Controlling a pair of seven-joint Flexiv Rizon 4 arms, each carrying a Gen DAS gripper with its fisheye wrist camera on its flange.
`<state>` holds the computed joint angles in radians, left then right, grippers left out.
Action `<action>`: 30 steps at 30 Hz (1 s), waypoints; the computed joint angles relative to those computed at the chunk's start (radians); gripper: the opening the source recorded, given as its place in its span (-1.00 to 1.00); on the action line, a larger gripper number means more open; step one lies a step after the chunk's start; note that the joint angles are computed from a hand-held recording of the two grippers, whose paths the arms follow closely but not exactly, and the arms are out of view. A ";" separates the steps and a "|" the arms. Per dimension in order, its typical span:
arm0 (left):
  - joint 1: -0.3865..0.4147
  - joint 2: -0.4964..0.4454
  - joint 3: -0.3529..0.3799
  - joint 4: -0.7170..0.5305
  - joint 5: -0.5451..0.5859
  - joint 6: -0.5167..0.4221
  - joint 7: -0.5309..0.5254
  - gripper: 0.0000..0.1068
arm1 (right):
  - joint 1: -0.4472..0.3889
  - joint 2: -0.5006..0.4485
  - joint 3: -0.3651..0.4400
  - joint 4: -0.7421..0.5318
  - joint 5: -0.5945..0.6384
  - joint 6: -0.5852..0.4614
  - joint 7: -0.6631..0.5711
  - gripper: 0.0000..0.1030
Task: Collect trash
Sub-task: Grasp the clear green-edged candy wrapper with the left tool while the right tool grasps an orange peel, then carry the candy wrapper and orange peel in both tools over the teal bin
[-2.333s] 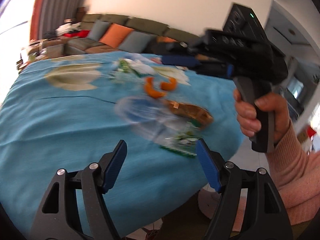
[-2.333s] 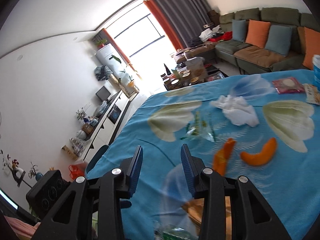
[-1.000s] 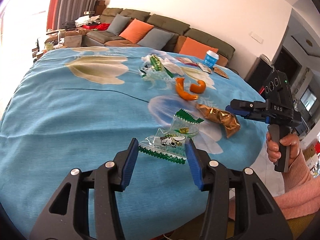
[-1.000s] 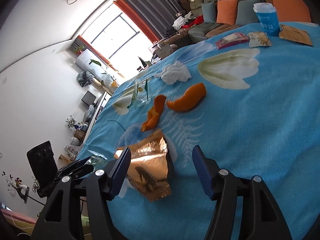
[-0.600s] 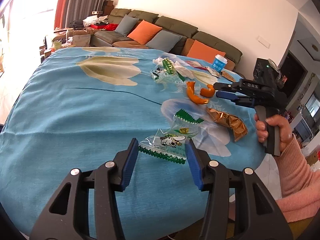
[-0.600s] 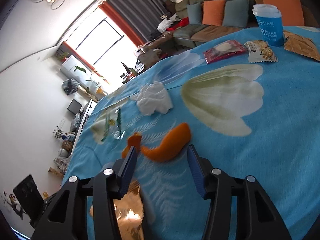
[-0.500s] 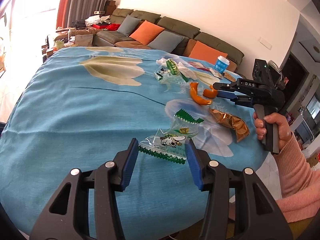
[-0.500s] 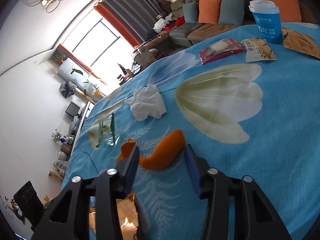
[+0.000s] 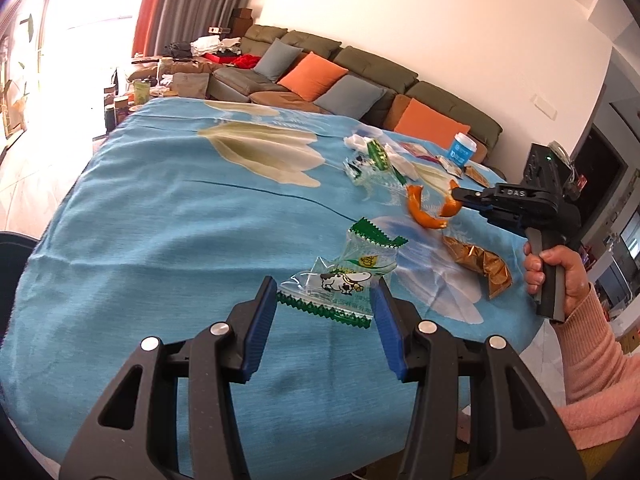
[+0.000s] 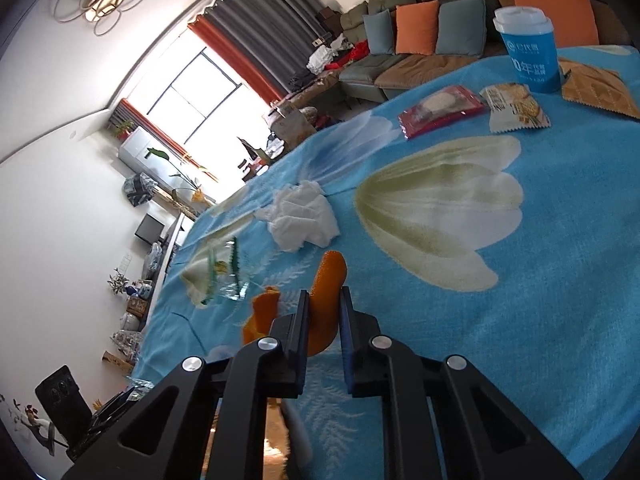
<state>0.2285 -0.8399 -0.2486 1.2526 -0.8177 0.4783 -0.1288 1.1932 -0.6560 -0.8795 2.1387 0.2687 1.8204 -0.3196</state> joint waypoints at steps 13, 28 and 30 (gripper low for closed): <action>0.042 -0.008 -0.011 -0.029 -0.054 0.028 -0.004 -0.11 | -0.045 -0.004 0.087 -0.179 -0.031 0.058 -0.156 -0.75; 0.107 -0.049 -0.014 -0.111 -0.100 0.106 -0.069 -0.11 | -0.398 -0.087 0.518 -0.560 -0.246 -0.042 -0.253 -0.75; 0.116 -0.057 -0.015 -0.125 -0.098 0.117 -0.080 -0.11 | -0.439 -0.102 0.568 -0.600 -0.281 -0.053 -0.251 -0.75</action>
